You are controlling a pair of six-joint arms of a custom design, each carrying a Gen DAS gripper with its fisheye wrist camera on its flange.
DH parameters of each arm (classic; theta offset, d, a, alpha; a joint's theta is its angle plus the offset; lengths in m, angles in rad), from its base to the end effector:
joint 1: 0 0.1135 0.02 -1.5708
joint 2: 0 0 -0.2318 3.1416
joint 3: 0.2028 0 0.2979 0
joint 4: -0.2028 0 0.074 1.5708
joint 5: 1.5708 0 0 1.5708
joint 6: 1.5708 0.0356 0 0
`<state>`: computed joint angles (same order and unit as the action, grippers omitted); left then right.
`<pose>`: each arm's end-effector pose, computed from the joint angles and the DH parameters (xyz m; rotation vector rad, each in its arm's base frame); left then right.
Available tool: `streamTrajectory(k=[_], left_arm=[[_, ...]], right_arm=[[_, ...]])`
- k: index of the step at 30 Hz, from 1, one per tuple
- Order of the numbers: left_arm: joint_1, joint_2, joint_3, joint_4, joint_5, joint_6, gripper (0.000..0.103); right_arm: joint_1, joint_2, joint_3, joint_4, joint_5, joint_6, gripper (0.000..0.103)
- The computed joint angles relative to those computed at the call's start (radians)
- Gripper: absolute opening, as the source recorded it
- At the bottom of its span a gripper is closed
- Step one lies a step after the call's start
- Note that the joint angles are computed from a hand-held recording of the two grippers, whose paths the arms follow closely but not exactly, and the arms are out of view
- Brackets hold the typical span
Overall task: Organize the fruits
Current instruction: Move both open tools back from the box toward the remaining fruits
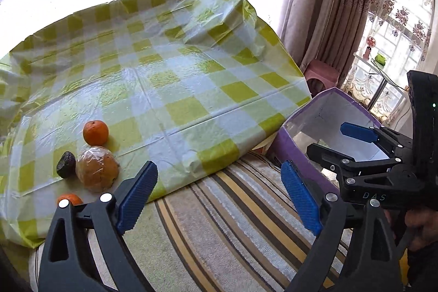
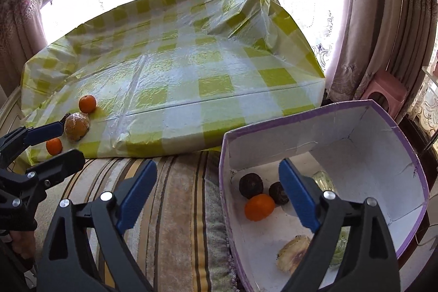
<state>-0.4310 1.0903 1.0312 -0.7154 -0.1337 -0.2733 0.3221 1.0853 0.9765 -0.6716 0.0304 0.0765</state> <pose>0.2616 -0.1151 0.2853 0.1188 2.3417 -0.1927 0.2719 0.0896 0.2694 -0.2738 2.3404 0.1595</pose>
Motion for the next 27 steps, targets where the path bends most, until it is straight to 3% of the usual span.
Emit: streamTrajectory(k=[3, 7, 13, 17, 22, 24, 27], left_arm=[[0.053, -0.065, -0.041, -0.019, -0.009, 0.007, 0.088], [0.134, -0.197, -0.132, -0.005, -0.027, 0.054, 0.088], [0.32, -0.338, -0.215, -0.033, 0.074, 0.102, 0.088], [0.451, -0.347, -0.225, -0.084, 0.162, 0.113, 0.088], [0.572, -0.341, -0.242, -0.097, 0.234, 0.129, 0.087], [0.602, -0.317, -0.239, -0.1, 0.258, 0.139, 0.081], [0.634, -0.278, -0.235, -0.099, 0.297, 0.149, 0.072]], right_arm=[[0.086, 0.006, 0.007, 0.021, 0.143, 0.014, 0.1], [0.152, 0.014, 0.02, 0.039, 0.234, 0.042, 0.101], [0.208, 0.081, 0.076, 0.036, 0.221, 0.034, 0.101], [0.224, 0.127, 0.108, 0.042, 0.098, 0.046, 0.101], [0.273, 0.22, 0.163, 0.041, 0.033, 0.07, 0.101], [0.281, 0.244, 0.169, 0.058, -0.025, 0.076, 0.101], [0.317, 0.298, 0.203, 0.062, -0.009, 0.077, 0.101]])
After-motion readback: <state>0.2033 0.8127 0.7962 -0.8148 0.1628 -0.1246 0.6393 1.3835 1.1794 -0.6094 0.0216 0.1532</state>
